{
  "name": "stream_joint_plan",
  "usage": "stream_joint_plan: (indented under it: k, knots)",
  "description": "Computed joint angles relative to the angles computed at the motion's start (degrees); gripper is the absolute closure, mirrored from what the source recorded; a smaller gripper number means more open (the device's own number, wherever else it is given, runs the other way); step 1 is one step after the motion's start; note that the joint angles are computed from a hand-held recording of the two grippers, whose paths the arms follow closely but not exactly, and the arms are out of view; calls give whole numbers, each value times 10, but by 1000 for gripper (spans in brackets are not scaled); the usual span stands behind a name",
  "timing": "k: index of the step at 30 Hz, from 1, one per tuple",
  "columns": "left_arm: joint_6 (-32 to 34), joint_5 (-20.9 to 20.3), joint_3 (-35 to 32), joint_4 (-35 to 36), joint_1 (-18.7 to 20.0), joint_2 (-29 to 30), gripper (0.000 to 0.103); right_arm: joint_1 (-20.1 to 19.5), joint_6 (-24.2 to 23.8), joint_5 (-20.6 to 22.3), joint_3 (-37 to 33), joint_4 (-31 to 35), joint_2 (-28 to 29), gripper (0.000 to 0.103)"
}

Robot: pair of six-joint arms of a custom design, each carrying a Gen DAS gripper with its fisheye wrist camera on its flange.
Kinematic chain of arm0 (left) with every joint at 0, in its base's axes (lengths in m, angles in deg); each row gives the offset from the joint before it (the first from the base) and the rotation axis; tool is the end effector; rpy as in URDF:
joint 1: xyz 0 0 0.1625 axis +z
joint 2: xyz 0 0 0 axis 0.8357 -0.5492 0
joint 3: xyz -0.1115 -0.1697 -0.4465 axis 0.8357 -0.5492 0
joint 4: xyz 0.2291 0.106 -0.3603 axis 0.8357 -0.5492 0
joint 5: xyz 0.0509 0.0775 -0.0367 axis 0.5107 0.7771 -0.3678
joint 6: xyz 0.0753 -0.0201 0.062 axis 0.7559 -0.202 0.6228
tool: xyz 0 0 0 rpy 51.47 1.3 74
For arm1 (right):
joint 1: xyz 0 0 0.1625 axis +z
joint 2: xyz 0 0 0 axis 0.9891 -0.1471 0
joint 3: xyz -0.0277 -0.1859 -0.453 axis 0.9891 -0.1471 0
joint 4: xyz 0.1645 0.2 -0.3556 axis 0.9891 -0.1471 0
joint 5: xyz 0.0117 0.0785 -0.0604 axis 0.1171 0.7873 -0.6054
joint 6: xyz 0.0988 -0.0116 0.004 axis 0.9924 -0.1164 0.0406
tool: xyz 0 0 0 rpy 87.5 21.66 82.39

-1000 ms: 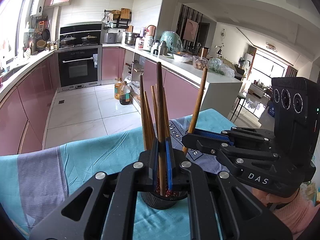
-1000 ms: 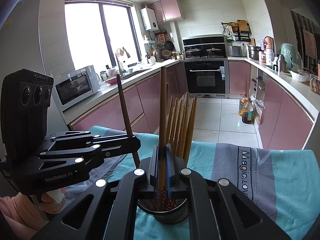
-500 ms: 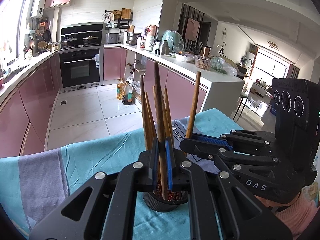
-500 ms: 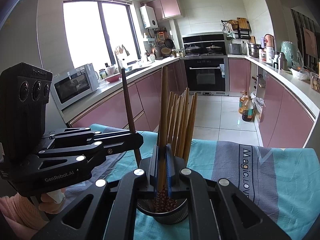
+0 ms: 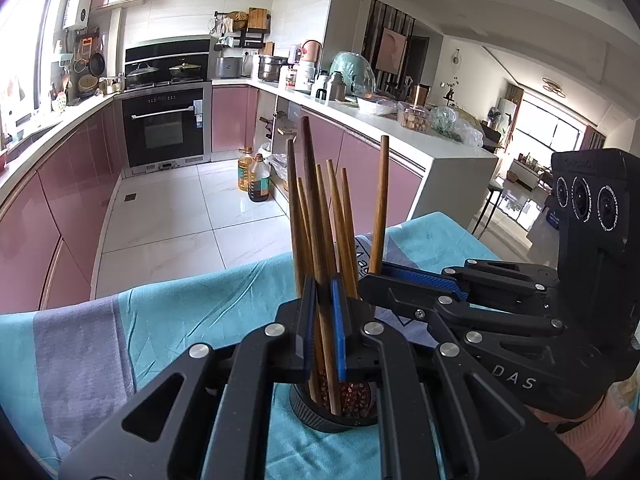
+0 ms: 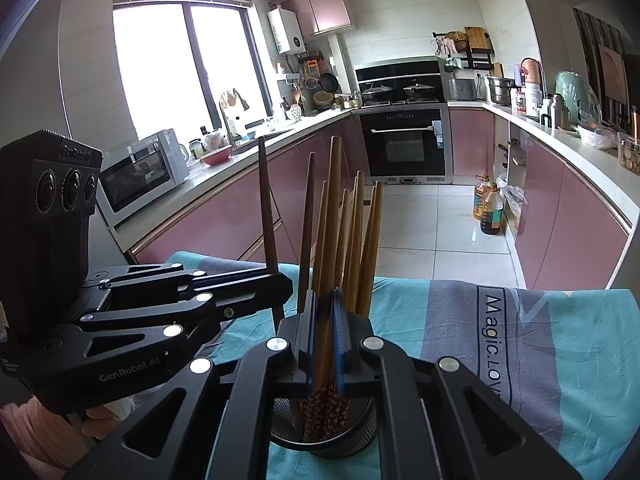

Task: Organize utensils
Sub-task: 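Push both chopsticks down into the mesh holder and open both tools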

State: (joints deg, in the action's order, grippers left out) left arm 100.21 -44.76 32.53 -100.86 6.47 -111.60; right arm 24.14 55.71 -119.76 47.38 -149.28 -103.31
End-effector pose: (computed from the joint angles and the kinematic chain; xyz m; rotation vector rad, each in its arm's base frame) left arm -0.2296 -0.7611 0.1809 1.5652 2.5632 -0.5613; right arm 0.2626 -0.6410 0.1163 0.2798 -2.2475 1.3348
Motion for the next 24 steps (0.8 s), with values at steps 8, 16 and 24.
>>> stream_joint_plan:
  k: [8, 16, 24]
  knots:
    - [-7, 4, -21, 26, 4, 16, 94, -1, 7, -6, -10, 10, 2, 96]
    - [-5, -7, -23, 29, 9, 16, 92, -3, 9, -7, -9, 9, 2, 95]
    - [-8, -7, -10, 4, 16, 10, 76, -3, 14, -5, -1, 0, 1, 94]
